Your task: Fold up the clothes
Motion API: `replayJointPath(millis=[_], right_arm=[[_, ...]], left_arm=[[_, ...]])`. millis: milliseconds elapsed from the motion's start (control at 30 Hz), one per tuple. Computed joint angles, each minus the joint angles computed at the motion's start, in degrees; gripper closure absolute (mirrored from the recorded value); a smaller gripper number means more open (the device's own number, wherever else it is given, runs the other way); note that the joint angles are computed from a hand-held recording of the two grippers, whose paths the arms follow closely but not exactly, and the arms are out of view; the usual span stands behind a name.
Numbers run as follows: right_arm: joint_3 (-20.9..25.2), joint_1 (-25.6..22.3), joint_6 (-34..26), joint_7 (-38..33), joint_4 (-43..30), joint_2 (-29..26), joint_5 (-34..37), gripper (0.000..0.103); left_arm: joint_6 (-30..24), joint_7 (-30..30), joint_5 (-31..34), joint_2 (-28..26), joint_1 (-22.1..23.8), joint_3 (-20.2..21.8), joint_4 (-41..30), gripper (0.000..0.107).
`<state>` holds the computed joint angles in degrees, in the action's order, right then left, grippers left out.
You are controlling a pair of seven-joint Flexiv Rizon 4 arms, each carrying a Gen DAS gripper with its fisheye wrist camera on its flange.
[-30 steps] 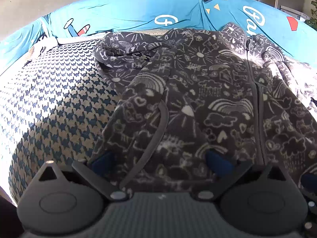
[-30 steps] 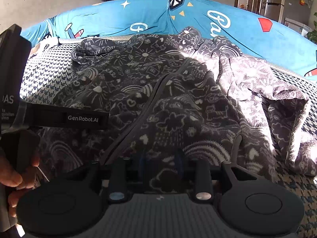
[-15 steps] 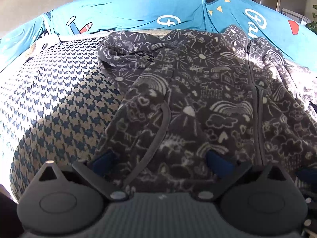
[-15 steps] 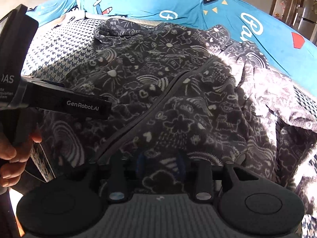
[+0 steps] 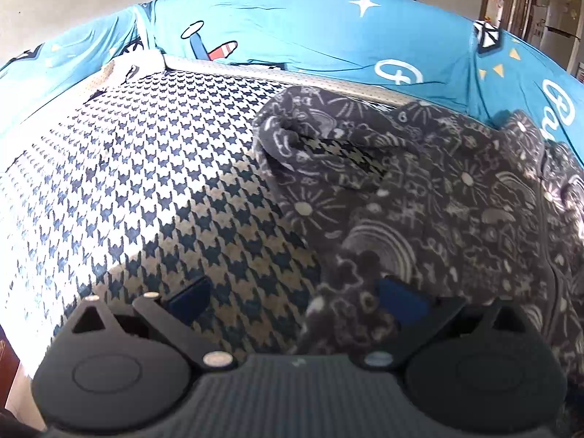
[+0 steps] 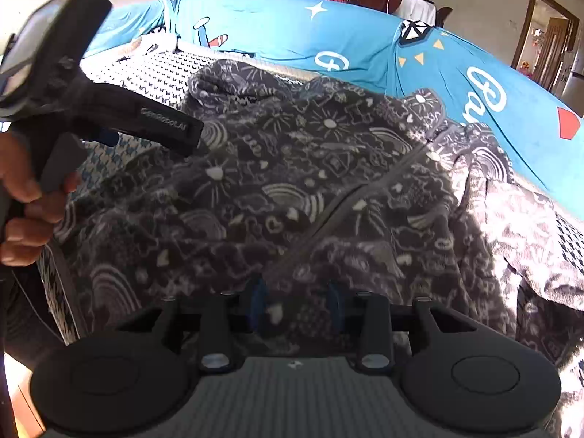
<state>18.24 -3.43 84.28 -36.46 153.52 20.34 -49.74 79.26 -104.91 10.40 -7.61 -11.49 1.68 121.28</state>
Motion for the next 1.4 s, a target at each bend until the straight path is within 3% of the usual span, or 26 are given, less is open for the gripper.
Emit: replayJointPath(millis=[300,500,767,833,967,1100,1200,1400], right_arm=[[-1.7,3.7,-1.0,-1.5,-0.2,-1.5,7.3,0.060],[-1.1,2.5,0.3,-1.5,0.1,-1.9,7.6,0.058],[0.0,-2.2,3.3,0.9,0.3,-2.9,1.1,0.053],[-0.2,-2.2,4.0,0.8,0.3,-3.2,1.4,0.052],[0.3,-3.7,5.2,1.2,0.3,-3.7,0.7,0.052],[1.2,-6.0,6.5,2.2,0.1,-4.3,-1.4,0.051],[1.2,-6.2,7.0,2.1,0.2,-4.4,-1.3,0.051],[1.7,-7.1,7.5,2.2,0.0,-4.7,-1.7,0.051]], left_arm=[[-4.3,-13.5,7.7,-8.1,-3.5,4.5,-12.2,0.004],[-4.1,-14.4,5.1,-12.4,-3.1,4.4,-16.6,0.004],[-3.6,-11.8,1.7,-16.3,-3.8,5.4,-19.7,0.004],[-2.7,-11.0,1.8,-16.7,-4.1,5.7,-20.0,0.011],[-0.7,-7.5,1.0,-17.1,-4.0,5.0,-20.0,0.055],[-1.5,-8.7,5.0,-17.6,-8.3,9.5,-22.4,0.083],[-3.8,-14.3,11.0,-18.6,-12.6,15.4,-26.0,0.087],[-9.8,-33.4,33.2,-21.8,-23.4,30.0,-36.1,0.087]])
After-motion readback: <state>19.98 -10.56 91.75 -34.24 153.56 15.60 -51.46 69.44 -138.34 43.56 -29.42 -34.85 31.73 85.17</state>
